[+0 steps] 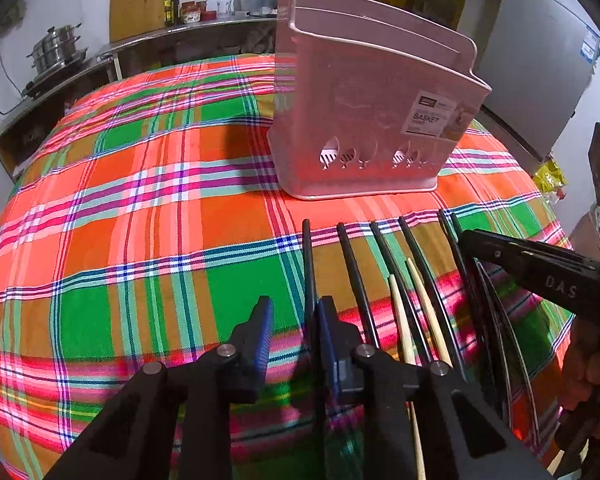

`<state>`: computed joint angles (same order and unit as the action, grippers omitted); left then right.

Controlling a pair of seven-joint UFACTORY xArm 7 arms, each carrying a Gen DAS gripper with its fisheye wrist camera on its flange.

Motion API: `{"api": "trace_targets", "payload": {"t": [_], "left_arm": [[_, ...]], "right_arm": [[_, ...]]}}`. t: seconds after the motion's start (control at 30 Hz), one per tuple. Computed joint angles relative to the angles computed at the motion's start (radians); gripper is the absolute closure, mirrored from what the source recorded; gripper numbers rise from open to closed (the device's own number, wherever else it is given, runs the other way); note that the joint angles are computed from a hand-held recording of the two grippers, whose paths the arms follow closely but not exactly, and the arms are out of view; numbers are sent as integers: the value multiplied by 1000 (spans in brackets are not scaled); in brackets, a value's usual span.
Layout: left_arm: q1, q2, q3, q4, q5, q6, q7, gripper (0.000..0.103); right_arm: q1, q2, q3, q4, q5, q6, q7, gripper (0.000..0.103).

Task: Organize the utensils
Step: 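Lower the left gripper onto a black chopstick and close while the right gripper grasps another black chopstick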

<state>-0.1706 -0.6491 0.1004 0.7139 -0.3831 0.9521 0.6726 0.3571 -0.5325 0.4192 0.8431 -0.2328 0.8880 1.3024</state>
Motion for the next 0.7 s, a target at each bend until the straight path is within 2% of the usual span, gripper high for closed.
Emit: {"api": "trace_targets", "payload": {"t": [0.2, 0.33, 0.37, 0.4, 0.43, 0.7], "left_arm": [[1, 68, -20, 68, 21, 45, -10, 79], [-1, 84, -50, 80, 53, 25, -3, 80], [-2, 87, -54, 80, 58, 18, -2, 84], [-1, 88, -58, 80, 63, 9, -5, 94], [-4, 92, -57, 83, 62, 10, -6, 97], [-4, 80, -13, 127, 5, 84, 8, 99]], "right_arm": [[1, 57, -11, 61, 0, 67, -40, 94], [10, 77, -24, 83, 4, 91, -56, 95], [13, 77, -26, 83, 5, 90, -56, 95], [16, 72, -28, 78, 8, 83, -53, 96], [19, 65, -31, 72, 13, 71, -52, 96], [9, 27, -15, 101, -14, 74, -57, 97]]}}
